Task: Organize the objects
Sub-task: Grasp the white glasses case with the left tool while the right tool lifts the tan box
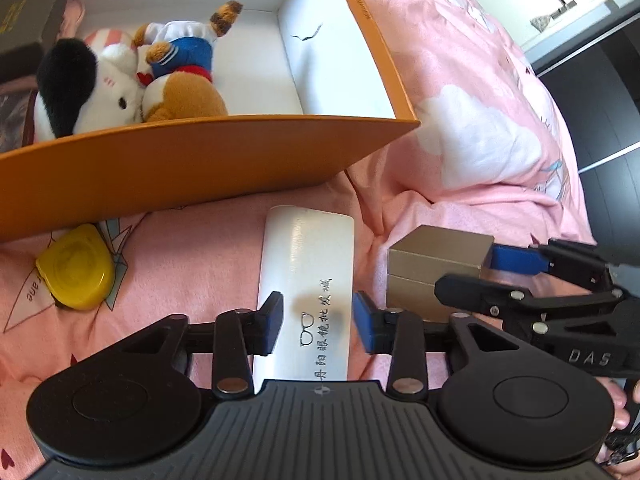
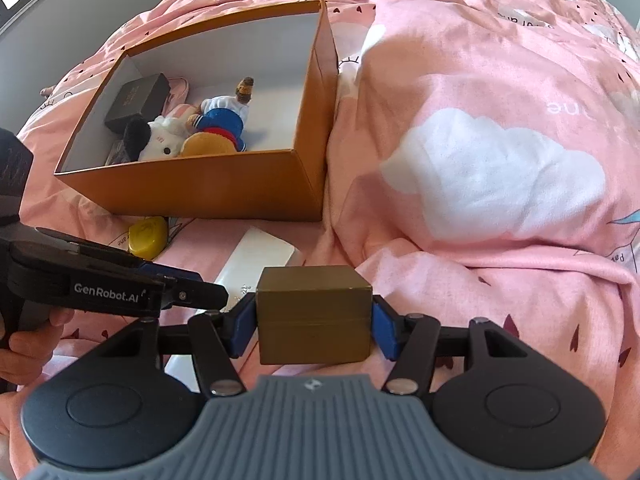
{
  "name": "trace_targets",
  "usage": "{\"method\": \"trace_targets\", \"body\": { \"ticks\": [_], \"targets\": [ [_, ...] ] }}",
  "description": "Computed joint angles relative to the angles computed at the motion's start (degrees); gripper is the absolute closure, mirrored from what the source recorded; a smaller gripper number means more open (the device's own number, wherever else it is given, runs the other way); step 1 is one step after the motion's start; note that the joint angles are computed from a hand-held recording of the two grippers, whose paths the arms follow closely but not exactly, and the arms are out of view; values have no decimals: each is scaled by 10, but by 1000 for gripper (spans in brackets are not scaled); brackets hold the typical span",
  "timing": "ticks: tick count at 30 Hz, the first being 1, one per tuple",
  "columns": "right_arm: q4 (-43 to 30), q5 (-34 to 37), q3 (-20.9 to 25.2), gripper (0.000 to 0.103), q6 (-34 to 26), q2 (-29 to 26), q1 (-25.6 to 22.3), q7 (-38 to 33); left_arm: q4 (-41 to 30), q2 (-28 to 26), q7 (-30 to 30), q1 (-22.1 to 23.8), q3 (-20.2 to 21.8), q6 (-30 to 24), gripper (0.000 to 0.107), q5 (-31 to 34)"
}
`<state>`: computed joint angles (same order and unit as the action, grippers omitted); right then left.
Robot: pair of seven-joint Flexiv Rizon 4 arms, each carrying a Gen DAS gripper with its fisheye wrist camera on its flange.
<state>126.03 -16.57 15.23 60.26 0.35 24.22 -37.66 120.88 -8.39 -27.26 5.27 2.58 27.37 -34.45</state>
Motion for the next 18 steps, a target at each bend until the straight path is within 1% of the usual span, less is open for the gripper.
{"method": "trace_targets", "body": {
  "ticks": [3, 5, 6, 7, 9, 10, 16, 17, 18],
  "targets": [
    [1, -5, -2, 42, 4, -5, -1, 8, 27, 16, 34, -14, -3, 61, 46, 11],
    [1, -7, -4, 42, 7, -10, -2, 13, 31, 17, 41, -20, -4, 72, 43, 27],
    [2, -4, -5, 42, 10, -11, -3, 13, 30, 16, 44, -21, -4, 69, 39, 34],
    [2, 0, -6, 42, 14, -12, -4, 13, 33, 17, 45, -24, -5, 78, 37, 38],
    [4, 8, -6, 42, 21, -12, -6, 13, 42, 16, 44, -31, -7, 109, 37, 48],
    [4, 12, -7, 42, 25, -13, -7, 13, 42, 14, 38, -33, -7, 115, 36, 56],
    [8, 17, -8, 42, 38, -19, -9, 20, 31, -4, 7, -33, -9, 108, 34, 80],
    [6, 25, -8, 42, 41, -23, -9, 15, 28, -5, 6, -32, -10, 102, 37, 81],
    [4, 30, -8, 42, 42, -27, -8, 11, 28, -6, 5, -31, -10, 100, 38, 80]
  ]
}}
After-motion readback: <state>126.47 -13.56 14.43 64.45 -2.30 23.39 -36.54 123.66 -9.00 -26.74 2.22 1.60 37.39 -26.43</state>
